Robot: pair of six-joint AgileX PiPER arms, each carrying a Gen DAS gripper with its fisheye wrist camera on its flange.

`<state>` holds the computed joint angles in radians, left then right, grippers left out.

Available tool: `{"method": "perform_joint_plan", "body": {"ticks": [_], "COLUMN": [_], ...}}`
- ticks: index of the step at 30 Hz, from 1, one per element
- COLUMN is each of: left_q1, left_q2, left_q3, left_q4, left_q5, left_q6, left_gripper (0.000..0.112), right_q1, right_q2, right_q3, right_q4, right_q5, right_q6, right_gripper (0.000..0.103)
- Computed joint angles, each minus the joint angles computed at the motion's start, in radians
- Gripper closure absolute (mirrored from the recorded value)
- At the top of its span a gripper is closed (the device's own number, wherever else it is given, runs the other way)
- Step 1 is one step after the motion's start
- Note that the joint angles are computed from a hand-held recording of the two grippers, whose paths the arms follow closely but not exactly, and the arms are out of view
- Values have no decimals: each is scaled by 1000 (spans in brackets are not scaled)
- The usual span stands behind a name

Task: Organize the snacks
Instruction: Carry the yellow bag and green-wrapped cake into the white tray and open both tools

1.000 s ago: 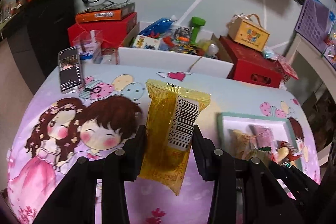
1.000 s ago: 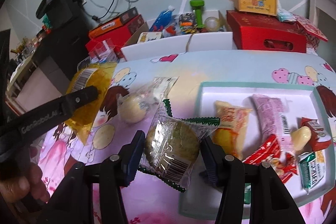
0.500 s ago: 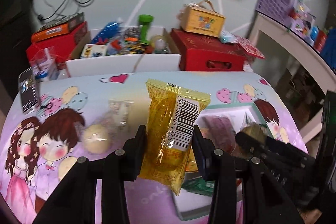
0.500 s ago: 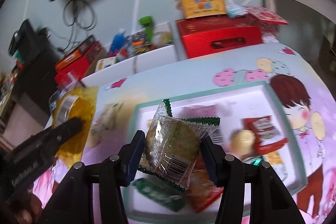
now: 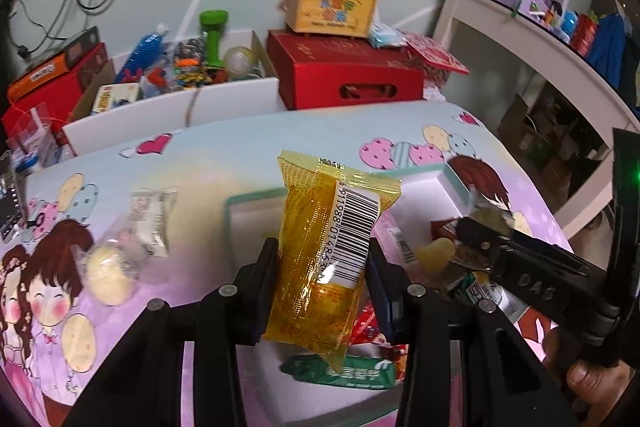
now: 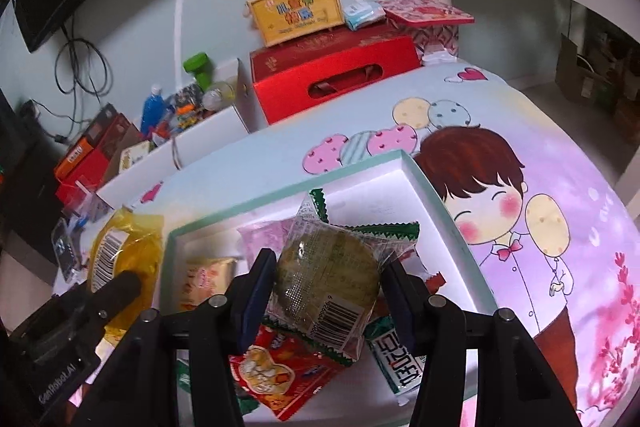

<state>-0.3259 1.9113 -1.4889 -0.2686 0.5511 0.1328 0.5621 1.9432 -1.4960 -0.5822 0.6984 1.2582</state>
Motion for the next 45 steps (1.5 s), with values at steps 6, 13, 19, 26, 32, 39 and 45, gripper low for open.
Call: {"method": "perform_joint_plan", "body": {"ticks": [6,13,19,26,32,39,45], "left_q1": [-31,-41,-40,-39,-46,-39,-27], "left_q2": [49,83,90,95,97,90,77], "left_q3": [-32,-50,-54,-65,-71,-79,-80], "left_q4": [25,45,46,34,71,91,122], "left_q5": [27,41,45,58,66,85,98], "left_q6": [-18,-41,-42,-28,-62,-85,-126], "left_gripper": [69,69,69,69,62,58,58], "right_q1": [-6,-11,-12,-10,-6,-5,-5], "right_q2": [28,44,59,74,83,86,92], "right_q3": [-19,-31,-54,-73,-91,-98,-109], "right_q4": [23,46,77,97,102,106,112], "right_q5": [12,20,39,59,82,91,104], "right_q6": [-29,-44,-78,-110,-121,-127,-134], "right_gripper": [47,47,47,47,46,45,44]}}
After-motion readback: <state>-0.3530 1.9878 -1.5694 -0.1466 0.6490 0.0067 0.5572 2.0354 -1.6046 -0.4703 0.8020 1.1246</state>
